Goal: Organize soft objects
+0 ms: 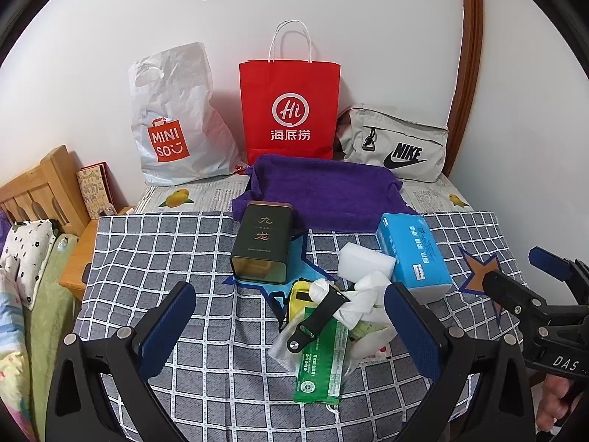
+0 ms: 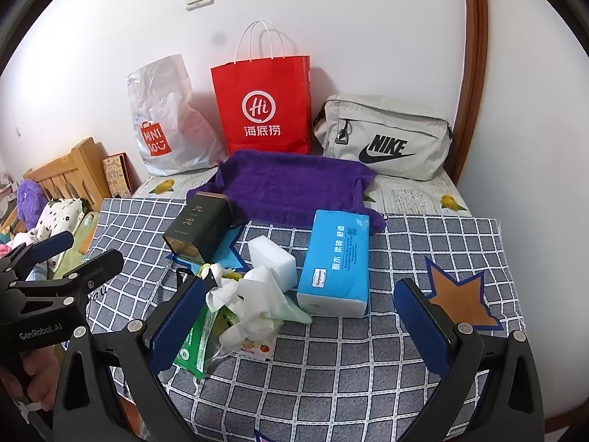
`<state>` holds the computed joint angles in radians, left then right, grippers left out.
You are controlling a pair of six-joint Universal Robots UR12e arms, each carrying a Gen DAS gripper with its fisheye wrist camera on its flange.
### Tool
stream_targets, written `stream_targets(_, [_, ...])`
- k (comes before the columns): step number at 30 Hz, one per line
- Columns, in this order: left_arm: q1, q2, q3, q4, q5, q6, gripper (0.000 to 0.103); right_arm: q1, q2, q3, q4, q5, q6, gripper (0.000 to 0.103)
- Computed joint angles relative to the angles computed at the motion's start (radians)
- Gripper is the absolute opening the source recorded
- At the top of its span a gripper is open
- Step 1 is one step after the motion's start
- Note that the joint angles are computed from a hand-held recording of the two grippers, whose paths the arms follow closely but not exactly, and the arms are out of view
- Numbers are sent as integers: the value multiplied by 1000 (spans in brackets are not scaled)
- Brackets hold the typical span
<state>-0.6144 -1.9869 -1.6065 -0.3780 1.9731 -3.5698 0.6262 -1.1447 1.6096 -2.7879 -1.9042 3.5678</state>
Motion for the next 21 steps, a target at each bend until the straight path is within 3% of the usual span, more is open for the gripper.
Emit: stream_targets(21, [-4,-2,6,-3,6,8,103,2,-2,2,-3,-6,5,101])
